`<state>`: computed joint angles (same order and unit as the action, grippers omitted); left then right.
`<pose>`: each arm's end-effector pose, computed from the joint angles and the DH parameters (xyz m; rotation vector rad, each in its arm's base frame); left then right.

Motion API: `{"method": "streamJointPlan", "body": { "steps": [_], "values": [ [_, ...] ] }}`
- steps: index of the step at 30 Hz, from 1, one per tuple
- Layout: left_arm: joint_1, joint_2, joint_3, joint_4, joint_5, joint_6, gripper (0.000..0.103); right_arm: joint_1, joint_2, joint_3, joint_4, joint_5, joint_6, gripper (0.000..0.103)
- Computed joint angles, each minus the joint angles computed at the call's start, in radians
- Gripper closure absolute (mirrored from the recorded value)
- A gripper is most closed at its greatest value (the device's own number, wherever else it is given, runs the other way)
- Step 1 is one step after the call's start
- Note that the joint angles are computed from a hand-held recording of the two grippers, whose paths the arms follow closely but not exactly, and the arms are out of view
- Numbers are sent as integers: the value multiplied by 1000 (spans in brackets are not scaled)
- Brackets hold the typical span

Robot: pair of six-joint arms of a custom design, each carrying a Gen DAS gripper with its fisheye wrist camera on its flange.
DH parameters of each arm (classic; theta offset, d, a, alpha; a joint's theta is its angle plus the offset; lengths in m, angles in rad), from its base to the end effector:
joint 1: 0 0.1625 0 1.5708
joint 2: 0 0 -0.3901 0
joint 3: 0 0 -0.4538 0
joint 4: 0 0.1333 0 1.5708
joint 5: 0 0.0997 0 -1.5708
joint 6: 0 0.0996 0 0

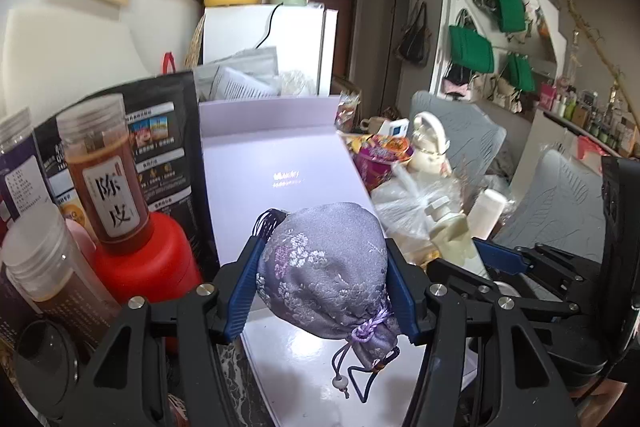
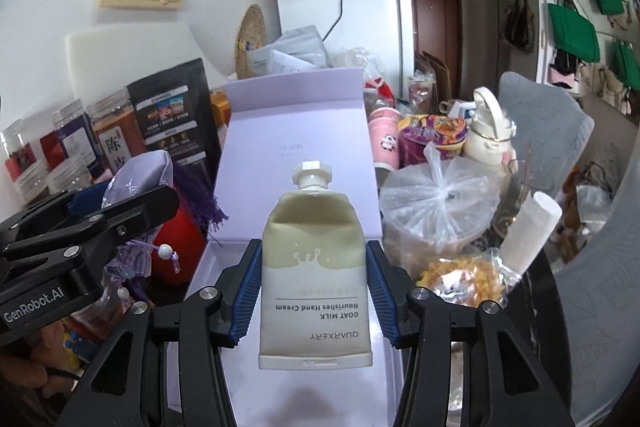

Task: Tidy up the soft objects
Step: 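Lift the pouch and the hand cream tube and carry both into the lavender box, then open both grippers to release the pouch and tube inside the box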

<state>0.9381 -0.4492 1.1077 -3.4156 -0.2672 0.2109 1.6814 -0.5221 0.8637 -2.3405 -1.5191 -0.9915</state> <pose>-0.2716 -0.7583 0.1368 -0.1000 1.8737 -1.3664 0.2367 -0.8769 0.1559 1.5551 -2.4989 0.6112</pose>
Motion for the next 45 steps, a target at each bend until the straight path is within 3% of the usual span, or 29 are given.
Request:
{"method": "streamJointPlan", "body": {
  "steps": [5, 19, 36, 38, 40, 43, 45],
  "values": [
    [32, -50, 57, 234, -1, -242, 45, 3, 52, -57, 0, -59, 9, 53],
    [96, -104, 87, 698, -64, -616, 45, 10, 127, -109, -6, -172, 0, 53],
    [128, -127, 65, 1024, -100, -861, 45, 15, 208, -208, 52, -288, 23, 52],
    [131, -115, 37, 1074, -97, -882, 45, 16, 210, -214, 48, -296, 30, 38],
    [130, -113, 30, 1099, -88, -903, 44, 16, 204, -205, 32, -294, 31, 32],
    [120, -104, 19, 1126, -41, -914, 43, 19, 189, -182, 5, -294, 22, 31],
    [109, -102, 22, 1114, -2, -904, 35, 20, 181, -171, -15, -292, 17, 29]
  ]
}}
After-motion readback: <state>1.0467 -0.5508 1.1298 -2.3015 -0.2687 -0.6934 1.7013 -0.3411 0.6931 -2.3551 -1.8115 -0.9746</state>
